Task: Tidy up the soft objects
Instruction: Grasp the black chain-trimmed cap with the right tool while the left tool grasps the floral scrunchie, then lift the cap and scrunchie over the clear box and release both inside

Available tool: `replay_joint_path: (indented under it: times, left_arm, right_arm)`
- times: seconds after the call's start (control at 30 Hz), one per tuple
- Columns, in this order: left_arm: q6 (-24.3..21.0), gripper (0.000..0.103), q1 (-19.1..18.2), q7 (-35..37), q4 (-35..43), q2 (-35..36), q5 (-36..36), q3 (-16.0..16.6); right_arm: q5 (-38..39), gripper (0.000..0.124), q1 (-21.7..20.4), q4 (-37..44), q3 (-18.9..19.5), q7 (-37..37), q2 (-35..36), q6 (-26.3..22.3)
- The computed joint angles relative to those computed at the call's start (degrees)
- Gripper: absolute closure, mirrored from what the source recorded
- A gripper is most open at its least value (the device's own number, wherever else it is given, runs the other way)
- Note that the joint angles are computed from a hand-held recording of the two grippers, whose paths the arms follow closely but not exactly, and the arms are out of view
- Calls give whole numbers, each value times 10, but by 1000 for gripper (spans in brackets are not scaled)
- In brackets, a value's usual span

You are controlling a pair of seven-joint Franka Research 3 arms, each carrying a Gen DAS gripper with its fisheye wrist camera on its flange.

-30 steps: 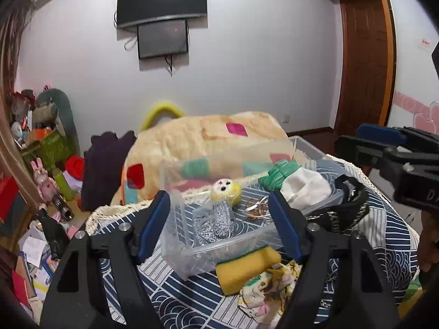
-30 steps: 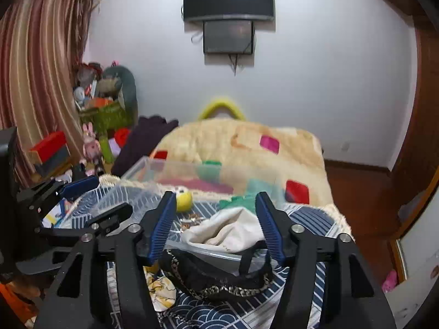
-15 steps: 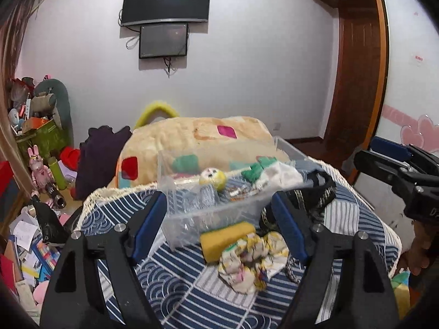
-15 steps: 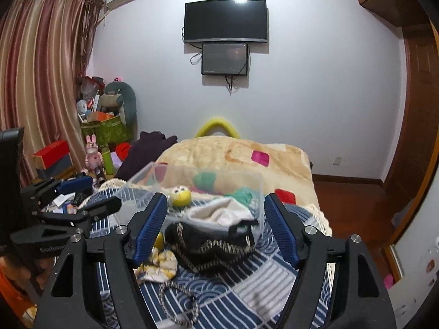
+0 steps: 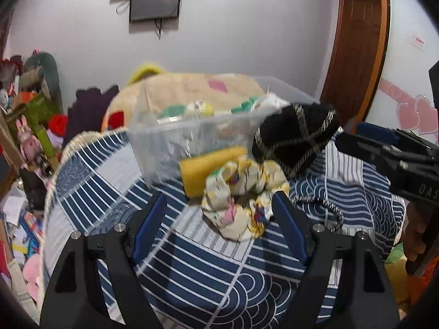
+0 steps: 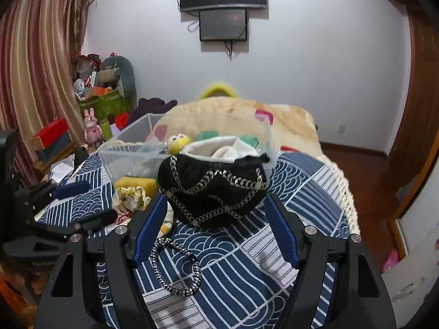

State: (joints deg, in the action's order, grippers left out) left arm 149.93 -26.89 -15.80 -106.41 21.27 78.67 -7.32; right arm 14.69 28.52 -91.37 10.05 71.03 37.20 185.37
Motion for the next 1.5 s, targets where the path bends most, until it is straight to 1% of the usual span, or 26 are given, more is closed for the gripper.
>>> replay_joint_path:
  times: [0.1,0.2,0.23,0.3,0.33,0.37,0.43,0.53,0.57,0.63,0.67,0.7,0.73,0.77,0.8,0.83,0.87,0.9,0.97,1.03,1.13,1.27,1.33,1.4,1.43,1.5]
  left_arm:
    - [28,24,10,11,6,15,-20,0]
    - [45,24,11,25,14,28,-40,5]
    - [49,25,10,29,18,32,-46,7]
    - [57,25,7,33,24,39,-54,13]
    - [60,27,4,31,26,41,-53,17]
    - [62,29,0,29,27,43,-50,20]
    - [66,36,-3,30,30,46,-52,23]
    - [75,47,0,50,36,54,-72,24]
    - [76,48,0,60,38,57,-79,24]
    - [78,55,-4,70,41,61,-86,28]
    - [81,56,-7,72,42,62,-85,30]
    - [82,58,-10,73,43,63,-83,33]
    - [82,61,-13,73,45,64,-83,35]
    - [84,63,-14,74,46,65,-82,36]
    - [87,67,-14,76,46,66,-83,37]
    - [93,70,-15,77,46,67,-84,38]
    - [98,71,-16,74,45,66,-81,40]
    - [99,74,-18,72,45,66,-79,41]
    - [97,77,-25,62,44,64,-68,46]
    - [92,81,-30,52,43,60,-56,48]
    - [71,83,-39,25,36,48,-22,48]
    - [63,84,-33,-16,18,26,22,37]
    - [56,84,-27,-33,10,15,40,30]
    - [48,84,-22,-53,1,2,61,23]
    - [45,85,-18,-64,-4,-4,71,19]
    - [42,86,-10,-78,-12,-16,85,10]
  right_arm:
    - [3,53,-16,1,20,-3,4,-7]
    - [11,53,-29,20,35,-2,16,-32]
    - [14,53,-26,25,31,2,18,-41]
    - [19,53,-10,40,9,18,26,-54]
    - [21,53,-4,46,1,27,30,-59]
    - [22,53,-5,49,3,28,32,-62]
    - [24,54,-5,52,3,32,35,-64]
    - [20,54,10,58,-14,46,38,-64]
    - [19,54,15,59,-19,51,39,-61]
    - [16,60,20,62,-24,57,42,-53]
    - [14,66,29,59,-35,63,41,-46]
    - [12,74,30,62,-36,65,44,-45]
    - [10,78,34,63,-42,69,44,-45]
    - [8,85,39,61,-50,74,43,-42]
    - [7,95,40,61,-53,78,44,-41]
    - [6,102,42,61,-57,82,43,-44]
    - [4,108,34,61,-48,78,43,-47]
    - [4,108,17,62,-27,70,44,-48]
    - [5,111,5,59,-13,62,43,-42]
    - [5,112,1,55,-7,56,42,-36]
    - [3,112,1,40,-4,46,34,-20]
    - [1,112,8,11,-10,36,17,14]
    - [0,113,-1,7,2,31,14,18]
    - [-2,113,-25,-2,31,23,9,28]
    - [-2,113,-29,-3,35,22,8,31]
    - [-6,113,-49,-12,59,15,3,44]
